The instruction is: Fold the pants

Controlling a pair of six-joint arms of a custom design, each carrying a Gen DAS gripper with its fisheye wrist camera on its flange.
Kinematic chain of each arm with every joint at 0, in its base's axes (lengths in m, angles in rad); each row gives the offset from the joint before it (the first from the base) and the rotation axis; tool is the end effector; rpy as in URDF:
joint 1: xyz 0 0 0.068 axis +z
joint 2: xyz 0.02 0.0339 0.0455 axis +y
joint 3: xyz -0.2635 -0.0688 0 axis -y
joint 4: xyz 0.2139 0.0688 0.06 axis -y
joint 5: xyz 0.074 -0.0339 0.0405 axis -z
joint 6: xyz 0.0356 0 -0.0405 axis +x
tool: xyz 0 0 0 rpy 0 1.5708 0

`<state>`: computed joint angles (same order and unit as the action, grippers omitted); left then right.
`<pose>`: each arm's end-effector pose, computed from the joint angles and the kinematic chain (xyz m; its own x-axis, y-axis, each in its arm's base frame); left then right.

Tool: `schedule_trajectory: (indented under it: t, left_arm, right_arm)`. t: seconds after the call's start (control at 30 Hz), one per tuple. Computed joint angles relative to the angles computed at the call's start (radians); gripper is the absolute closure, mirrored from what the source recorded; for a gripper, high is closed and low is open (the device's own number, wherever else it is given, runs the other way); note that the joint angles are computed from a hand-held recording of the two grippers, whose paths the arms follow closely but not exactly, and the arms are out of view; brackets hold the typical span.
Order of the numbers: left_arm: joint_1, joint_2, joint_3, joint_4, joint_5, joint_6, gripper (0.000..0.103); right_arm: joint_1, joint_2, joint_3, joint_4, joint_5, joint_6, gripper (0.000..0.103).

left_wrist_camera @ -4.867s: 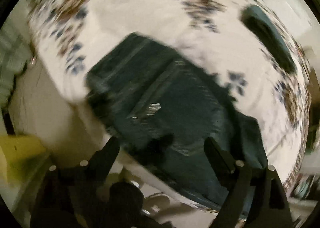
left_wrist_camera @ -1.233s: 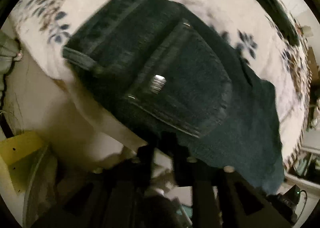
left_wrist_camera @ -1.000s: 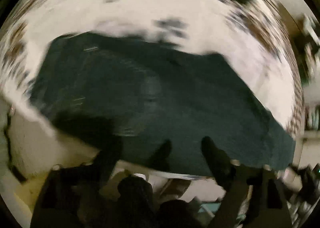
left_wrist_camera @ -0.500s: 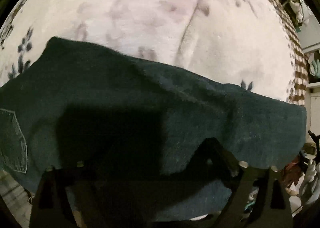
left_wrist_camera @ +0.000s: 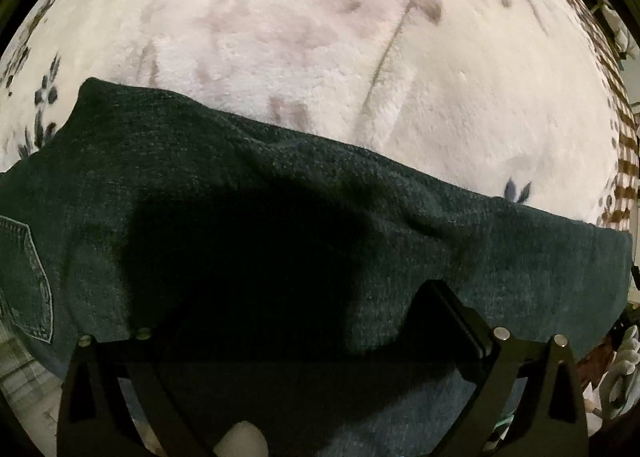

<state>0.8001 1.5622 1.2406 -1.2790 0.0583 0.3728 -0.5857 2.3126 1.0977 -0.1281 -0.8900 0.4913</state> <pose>0.1662 0.1681 0.2568 -0.9098 -0.4150 0.0065 -0.4145 0.9077 -0.0651 0.3074 -0.1707 0.0343 -0.6206 0.7680 0.1580 0.5608 0.2939 0.7740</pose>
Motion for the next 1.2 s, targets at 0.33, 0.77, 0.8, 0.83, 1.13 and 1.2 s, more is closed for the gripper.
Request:
schedule_trajectory:
  t: [0.33, 0.77, 0.8, 0.83, 1.13, 1.2]
  left_arm:
    - [-0.118, 0.100, 0.024, 0.087, -0.006, -0.148, 0.000]
    - [0.039, 0.045, 0.234, -0.074, 0.155, -0.052, 0.000]
    - [0.052, 0.043, 0.247, -0.088, 0.157, -0.031, 0.000]
    - [0.070, 0.037, 0.258, -0.103, 0.160, -0.001, 0.000]
    - [0.165, 0.022, 0.296, -0.159, 0.180, 0.123, 0.000]
    - [0.197, 0.037, 0.335, -0.189, 0.194, 0.140, 0.000]
  right_arm:
    - [0.104, -0.077, -0.099, 0.214, 0.042, 0.036, 0.083]
    - [0.301, -0.661, -0.182, -0.080, 0.276, -0.015, 0.092]
    - [0.304, -0.682, -0.167, -0.105, 0.304, -0.006, 0.092]
    - [0.304, -0.692, -0.152, -0.132, 0.331, -0.002, 0.092]
    - [0.402, -0.879, -0.089, -0.312, 0.413, 0.018, 0.092]
    - [0.514, -0.921, -0.076, -0.339, 0.456, 0.033, 0.092]
